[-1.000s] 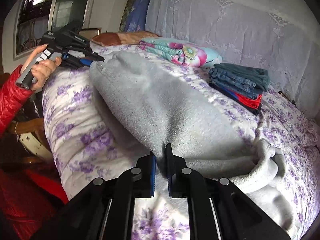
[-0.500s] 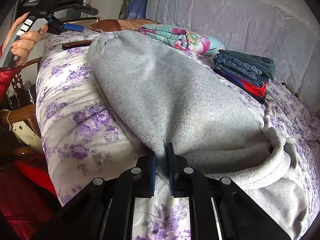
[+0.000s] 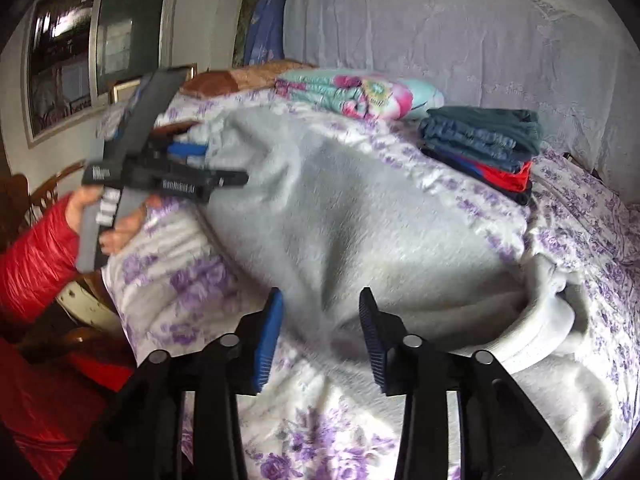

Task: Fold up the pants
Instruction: 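Fold the cuffs with the right tool toward the waistband, then release the sweatpants and hold both tools open above them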

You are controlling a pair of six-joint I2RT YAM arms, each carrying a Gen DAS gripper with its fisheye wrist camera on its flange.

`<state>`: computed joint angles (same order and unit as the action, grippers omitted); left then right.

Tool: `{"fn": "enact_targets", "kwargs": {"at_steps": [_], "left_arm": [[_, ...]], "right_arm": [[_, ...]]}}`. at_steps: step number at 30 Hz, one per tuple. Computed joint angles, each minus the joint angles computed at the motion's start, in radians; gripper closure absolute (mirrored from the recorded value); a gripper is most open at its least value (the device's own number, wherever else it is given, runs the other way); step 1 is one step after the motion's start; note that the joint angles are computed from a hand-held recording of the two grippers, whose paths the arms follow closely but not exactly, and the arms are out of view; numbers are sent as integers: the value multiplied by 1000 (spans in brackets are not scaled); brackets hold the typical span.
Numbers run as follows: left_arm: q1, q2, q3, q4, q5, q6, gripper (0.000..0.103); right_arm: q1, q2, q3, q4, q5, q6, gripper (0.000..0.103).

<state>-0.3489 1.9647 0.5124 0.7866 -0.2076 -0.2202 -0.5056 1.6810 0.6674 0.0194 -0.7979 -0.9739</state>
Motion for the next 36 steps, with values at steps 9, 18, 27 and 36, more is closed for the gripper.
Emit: {"fn": "enact_targets", "kwargs": {"at_steps": [9,18,27,36], "left_arm": [[-2,7,-4,28,6,-9,5],[21,10,-19,62,52,-11,5],[25,9,-26,73,60,-10,5],[5,-1,-3,14,15,1,5]], "right_arm": [[166,441,730,-209,573,448,33],[201,566,715,-16,797,367,52],[-281,294,488,-27,68,603,95],[-617,594,701,-406,-188,524,82]]}}
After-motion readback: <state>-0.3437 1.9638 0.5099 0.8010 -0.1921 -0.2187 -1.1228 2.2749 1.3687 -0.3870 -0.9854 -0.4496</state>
